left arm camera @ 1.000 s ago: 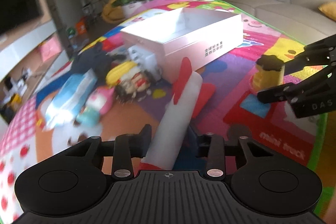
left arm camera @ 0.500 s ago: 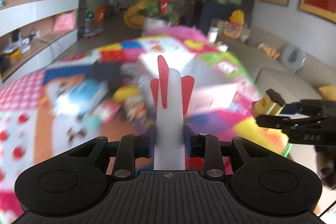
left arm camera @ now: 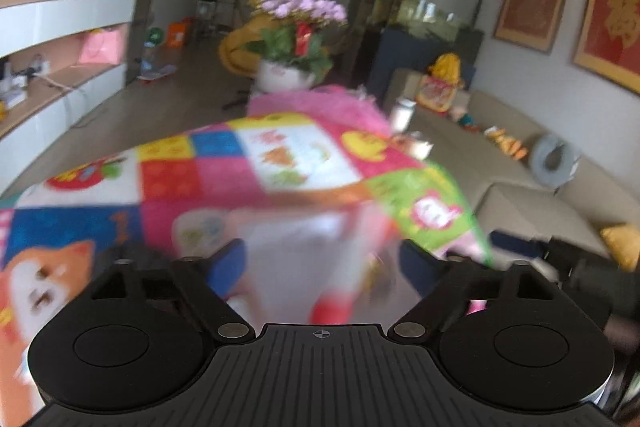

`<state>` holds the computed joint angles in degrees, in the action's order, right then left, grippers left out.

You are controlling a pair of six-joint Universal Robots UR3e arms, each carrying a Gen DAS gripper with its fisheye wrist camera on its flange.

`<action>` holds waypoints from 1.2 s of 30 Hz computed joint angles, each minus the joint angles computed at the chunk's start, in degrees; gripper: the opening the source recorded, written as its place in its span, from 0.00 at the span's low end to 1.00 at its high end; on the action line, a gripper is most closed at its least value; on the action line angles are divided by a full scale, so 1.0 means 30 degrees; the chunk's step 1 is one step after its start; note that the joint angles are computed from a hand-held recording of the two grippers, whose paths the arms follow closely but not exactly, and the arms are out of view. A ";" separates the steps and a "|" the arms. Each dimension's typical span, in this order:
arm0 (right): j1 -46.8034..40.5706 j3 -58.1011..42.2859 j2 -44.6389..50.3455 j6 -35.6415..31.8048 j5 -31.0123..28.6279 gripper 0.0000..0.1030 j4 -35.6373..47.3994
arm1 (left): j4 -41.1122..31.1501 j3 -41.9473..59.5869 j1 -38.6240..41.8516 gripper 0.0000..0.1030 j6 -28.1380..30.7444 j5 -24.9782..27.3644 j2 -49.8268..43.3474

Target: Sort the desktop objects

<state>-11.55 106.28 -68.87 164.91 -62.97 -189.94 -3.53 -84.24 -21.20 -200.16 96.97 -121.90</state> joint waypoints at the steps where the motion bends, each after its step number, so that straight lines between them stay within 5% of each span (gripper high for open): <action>1: -0.0176 -0.0049 0.0293 0.0244 -0.0019 0.70 0.0179 | 0.0746 -0.1422 -0.0152 0.92 0.0089 0.0457 0.0382; 9: 0.0499 -0.1876 0.2500 0.2098 -0.1147 0.70 0.3680 | 0.6325 -0.9664 -0.2119 0.98 0.0225 0.5089 0.1653; 17: 0.2863 -0.1163 0.2753 0.2875 -0.4062 0.72 0.0367 | 0.5889 -1.2570 -0.2522 0.99 -0.0675 0.7666 0.2996; 22: 0.4406 0.2637 0.0625 0.0029 -0.2834 0.70 -0.3291 | 0.5420 -1.3996 -0.2328 1.00 -0.2200 0.8741 0.3356; 24: 0.5518 0.3422 0.0328 -0.1809 -0.2220 0.56 -0.3241 | 0.5117 -1.4425 -0.2366 1.00 -0.3109 0.9287 0.3473; 28: 0.8652 0.2714 0.2379 -0.4811 -0.3795 0.51 -0.4378 | 0.6417 -1.6474 -0.1991 1.00 -0.4381 0.9260 0.4588; 36: 1.1257 -0.3642 0.6068 -0.5068 -0.5515 0.52 0.0840 | 0.8235 -1.9260 -0.0793 1.00 -0.5356 0.8329 0.6343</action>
